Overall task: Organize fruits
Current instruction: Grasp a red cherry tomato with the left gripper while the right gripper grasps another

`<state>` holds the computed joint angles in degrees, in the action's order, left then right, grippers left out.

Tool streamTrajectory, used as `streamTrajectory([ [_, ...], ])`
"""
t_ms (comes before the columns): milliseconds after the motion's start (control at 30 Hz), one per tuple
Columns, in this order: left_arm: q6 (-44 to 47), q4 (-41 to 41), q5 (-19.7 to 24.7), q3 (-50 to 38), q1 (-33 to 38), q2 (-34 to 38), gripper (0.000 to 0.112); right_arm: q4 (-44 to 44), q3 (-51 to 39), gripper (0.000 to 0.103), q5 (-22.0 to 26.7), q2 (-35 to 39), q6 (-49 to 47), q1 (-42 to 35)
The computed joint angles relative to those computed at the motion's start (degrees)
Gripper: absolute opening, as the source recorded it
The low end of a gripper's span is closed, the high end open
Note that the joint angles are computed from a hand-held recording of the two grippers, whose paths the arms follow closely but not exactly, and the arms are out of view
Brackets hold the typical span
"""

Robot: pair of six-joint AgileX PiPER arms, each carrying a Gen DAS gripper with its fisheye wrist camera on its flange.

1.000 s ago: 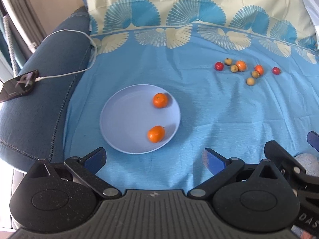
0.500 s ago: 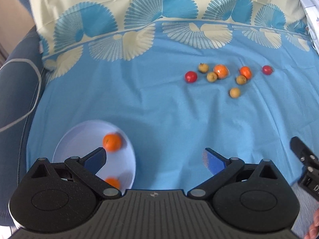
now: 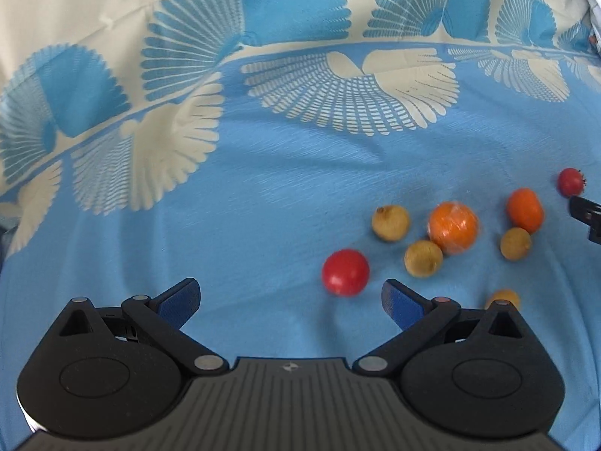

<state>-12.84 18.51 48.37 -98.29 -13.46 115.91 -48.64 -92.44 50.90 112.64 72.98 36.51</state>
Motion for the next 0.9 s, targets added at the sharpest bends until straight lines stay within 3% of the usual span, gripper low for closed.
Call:
streamTrajectory([
  [100,3.6,-1.8,1.9,-5.6,0.5,5.2,0.103,6.4,-6.5,0.103,-2.1,6.1,-6.5,-4.4],
  [233,5.7,-4.4,1.6,-6.7,1.6,6.7,0.103,-0.6,-6.4,0.102,-4.2,8.6,-2.7,-4.0],
  [267,5.5,-5.0,1.3,-6.1,1.8,6.1,0.096,-1.5,-5.8,0.102,-4.5,8.4,-1.4,-3.8],
  [300,5.6,-6.3,0.6,-5.0,2.1,5.1,0.071,-2.3,-5.2,0.102,-4.8,8.1,-0.4,-3.7],
  [333,7.8,-9.9,1.1,-4.8,2.7,4.2,0.053,-2.6,-4.7,0.099,-5.1,7.8,-0.3,-3.6],
  [367,9.1,-12.2,2.6,-5.2,2.9,3.6,0.033,-3.2,-3.8,0.084,-5.9,7.1,0.3,-3.5],
  [400,8.4,-12.3,2.7,-4.5,2.5,2.6,0.033,-4.2,-2.8,0.054,-6.4,6.3,1.1,-3.0],
  [433,7.6,-11.8,0.7,-2.1,2.1,0.6,0.033,-4.8,-2.3,0.040,-6.4,5.7,0.9,-2.4],
  [467,7.3,-11.5,-0.5,-0.2,1.8,-1.0,0.032,-4.2,-3.2,0.038,-5.2,5.8,-0.7,-1.7],
  [600,6.6,-12.8,1.7,3.0,1.8,-7.4,0.033,-1.6,-4.1,0.038,-1.6,4.2,-2.3,-0.2],
  [700,6.1,-13.7,3.6,7.7,2.7,-15.3,0.033,-3.6,-0.8,0.038,1.1,-1.3,0.9,2.8],
  [900,5.0,-13.9,13.6,16.1,5.4,-33.9,0.033,-7.9,4.9,0.038,10.1,-14.8,6.7,16.7],
])
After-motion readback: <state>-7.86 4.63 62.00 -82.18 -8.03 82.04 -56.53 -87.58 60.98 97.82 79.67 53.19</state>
